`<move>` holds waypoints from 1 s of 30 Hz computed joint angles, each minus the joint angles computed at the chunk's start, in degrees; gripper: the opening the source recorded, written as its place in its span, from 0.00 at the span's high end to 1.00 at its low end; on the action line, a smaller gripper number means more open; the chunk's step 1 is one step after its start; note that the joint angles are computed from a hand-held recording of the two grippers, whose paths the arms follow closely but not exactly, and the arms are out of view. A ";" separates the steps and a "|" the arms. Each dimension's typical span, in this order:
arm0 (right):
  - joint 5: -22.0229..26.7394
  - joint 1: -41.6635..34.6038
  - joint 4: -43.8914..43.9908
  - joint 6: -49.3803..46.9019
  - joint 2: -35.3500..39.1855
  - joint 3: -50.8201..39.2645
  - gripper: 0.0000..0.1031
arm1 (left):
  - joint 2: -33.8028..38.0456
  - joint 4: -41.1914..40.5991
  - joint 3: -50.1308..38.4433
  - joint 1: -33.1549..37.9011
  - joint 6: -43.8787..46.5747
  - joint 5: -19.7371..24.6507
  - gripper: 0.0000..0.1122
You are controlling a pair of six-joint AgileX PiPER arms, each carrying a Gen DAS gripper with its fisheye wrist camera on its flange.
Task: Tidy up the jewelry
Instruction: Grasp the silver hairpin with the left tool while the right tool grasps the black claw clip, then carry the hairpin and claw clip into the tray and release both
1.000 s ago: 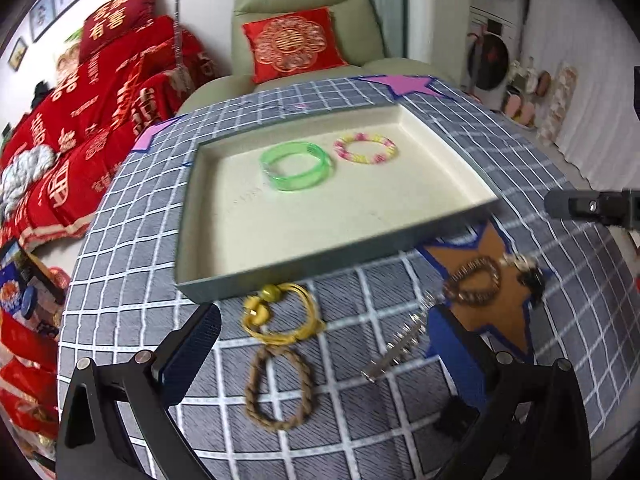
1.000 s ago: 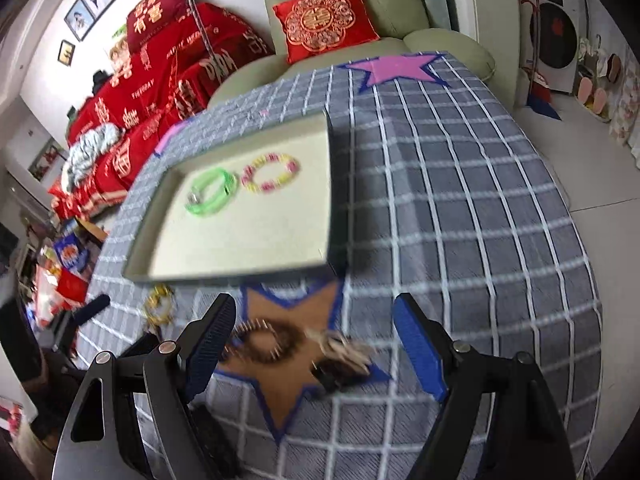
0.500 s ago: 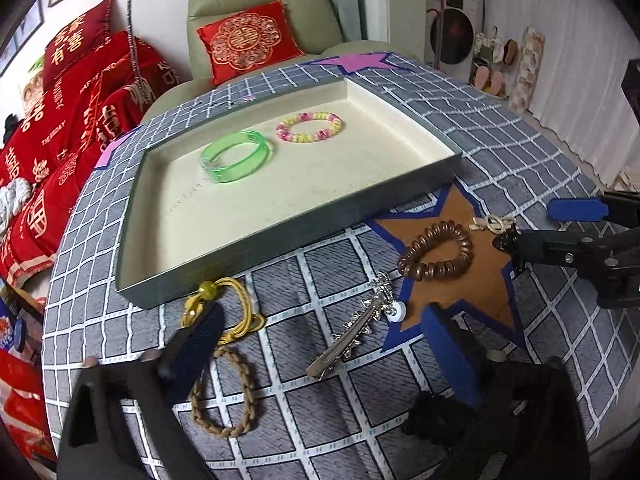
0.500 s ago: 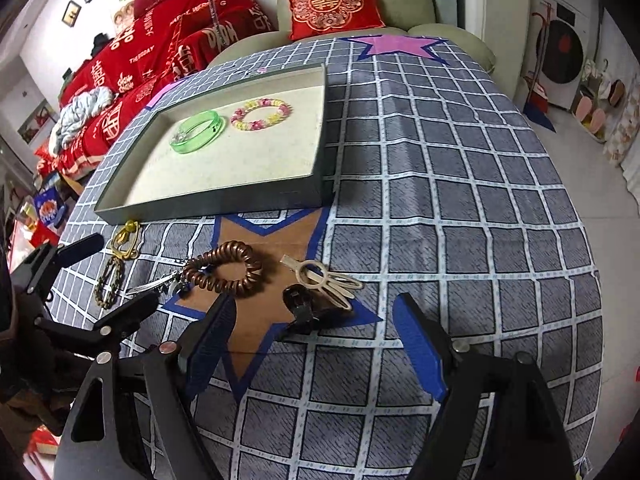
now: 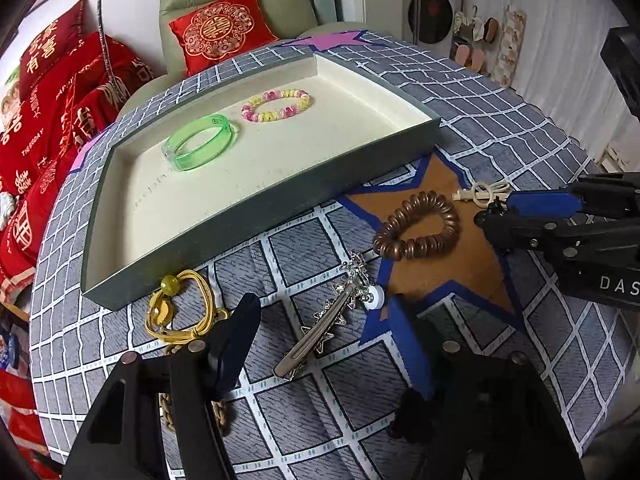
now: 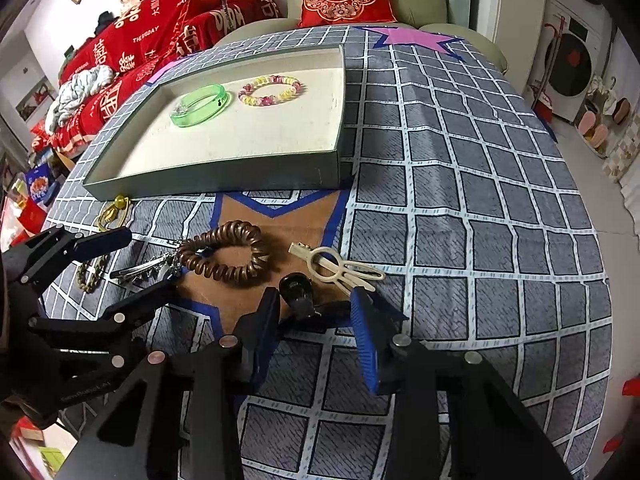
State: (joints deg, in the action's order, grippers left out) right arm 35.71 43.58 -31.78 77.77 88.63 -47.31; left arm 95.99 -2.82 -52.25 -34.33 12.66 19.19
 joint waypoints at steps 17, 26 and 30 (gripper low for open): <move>1.81 3.54 -3.76 7.94 -5.60 2.84 0.63 | -5.13 -15.16 3.00 2.92 14.19 2.18 0.79; 3.45 5.93 -4.58 10.47 -9.49 4.04 0.63 | -10.90 -18.03 4.00 5.29 15.99 4.42 0.79; 4.94 6.52 -4.63 10.51 -10.98 3.71 0.63 | -12.58 -20.29 2.92 7.18 17.91 6.15 0.79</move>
State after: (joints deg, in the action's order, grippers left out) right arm 40.65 50.10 -36.40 88.28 77.65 -43.60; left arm 83.41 -23.11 -49.33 -27.15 30.57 25.34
